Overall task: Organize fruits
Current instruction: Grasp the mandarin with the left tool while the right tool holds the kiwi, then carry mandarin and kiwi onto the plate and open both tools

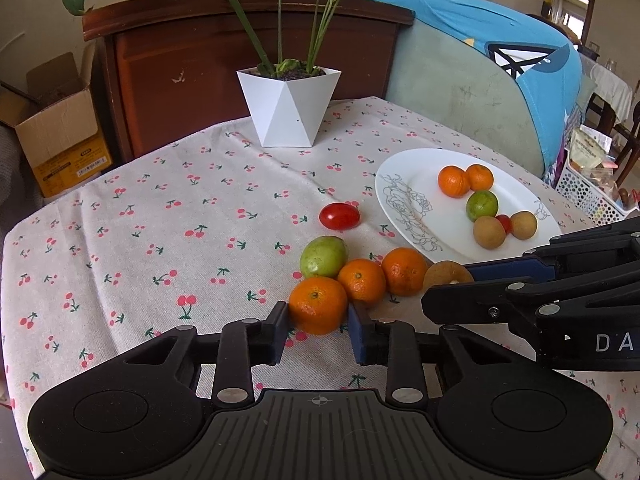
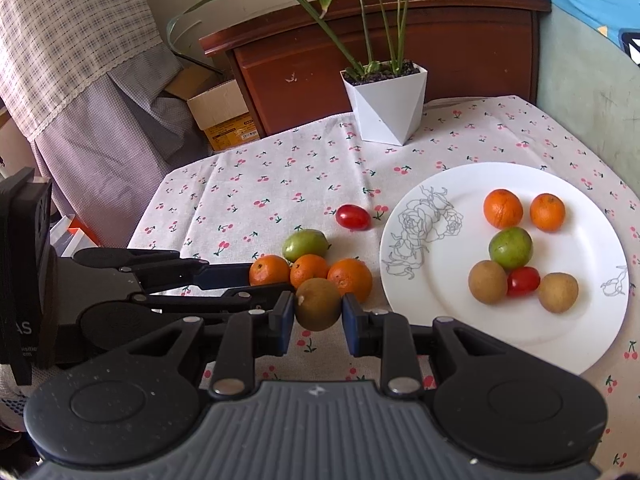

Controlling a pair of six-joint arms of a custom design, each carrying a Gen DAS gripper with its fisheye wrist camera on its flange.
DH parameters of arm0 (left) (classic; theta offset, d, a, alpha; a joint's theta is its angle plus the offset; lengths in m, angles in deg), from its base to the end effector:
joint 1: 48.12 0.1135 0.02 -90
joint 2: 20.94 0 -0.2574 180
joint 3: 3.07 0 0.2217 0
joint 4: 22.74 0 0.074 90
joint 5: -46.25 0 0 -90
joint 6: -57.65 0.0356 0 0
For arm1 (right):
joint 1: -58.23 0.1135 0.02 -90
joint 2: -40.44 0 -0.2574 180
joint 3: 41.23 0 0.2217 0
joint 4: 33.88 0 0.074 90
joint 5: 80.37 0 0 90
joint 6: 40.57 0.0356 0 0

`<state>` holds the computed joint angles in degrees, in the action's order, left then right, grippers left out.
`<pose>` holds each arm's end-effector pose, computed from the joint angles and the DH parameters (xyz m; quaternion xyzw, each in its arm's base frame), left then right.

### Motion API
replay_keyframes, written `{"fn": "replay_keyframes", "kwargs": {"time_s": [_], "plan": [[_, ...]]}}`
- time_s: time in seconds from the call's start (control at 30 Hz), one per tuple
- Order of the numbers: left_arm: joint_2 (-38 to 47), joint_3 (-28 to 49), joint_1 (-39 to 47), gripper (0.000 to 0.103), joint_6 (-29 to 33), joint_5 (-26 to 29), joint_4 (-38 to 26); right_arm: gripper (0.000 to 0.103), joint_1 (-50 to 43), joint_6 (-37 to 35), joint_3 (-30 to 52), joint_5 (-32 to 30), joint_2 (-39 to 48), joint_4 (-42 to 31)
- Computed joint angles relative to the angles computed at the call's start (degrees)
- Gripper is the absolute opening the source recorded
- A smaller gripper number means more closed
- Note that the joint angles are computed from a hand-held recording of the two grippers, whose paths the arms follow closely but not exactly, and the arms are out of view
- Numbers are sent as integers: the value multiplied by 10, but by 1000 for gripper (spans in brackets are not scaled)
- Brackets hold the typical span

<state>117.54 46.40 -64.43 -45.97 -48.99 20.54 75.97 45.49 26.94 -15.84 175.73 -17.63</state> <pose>0.2821 -0.0792 -0.0159 0.0045 0.9255 -0.0563 0.3746 0.3345 0.1231 0.0080 -0.2454 0.8888 0.2455 0.2993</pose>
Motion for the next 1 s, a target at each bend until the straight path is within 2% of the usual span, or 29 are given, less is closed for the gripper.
{"fn": "replay_keyframes", "kwargs": {"time_s": [0.43, 0.77, 1.0], "plan": [[-60, -9, -1, 29, -56, 8, 3, 26, -34, 54, -12, -1, -17, 55], [-65, 66, -40, 29, -110, -5, -47, 26, -93, 116, -14, 26, -37, 94], [-40, 130, -70, 29, -126, -15, -91, 26, -125, 141, -1, 47, -31, 70]]}}
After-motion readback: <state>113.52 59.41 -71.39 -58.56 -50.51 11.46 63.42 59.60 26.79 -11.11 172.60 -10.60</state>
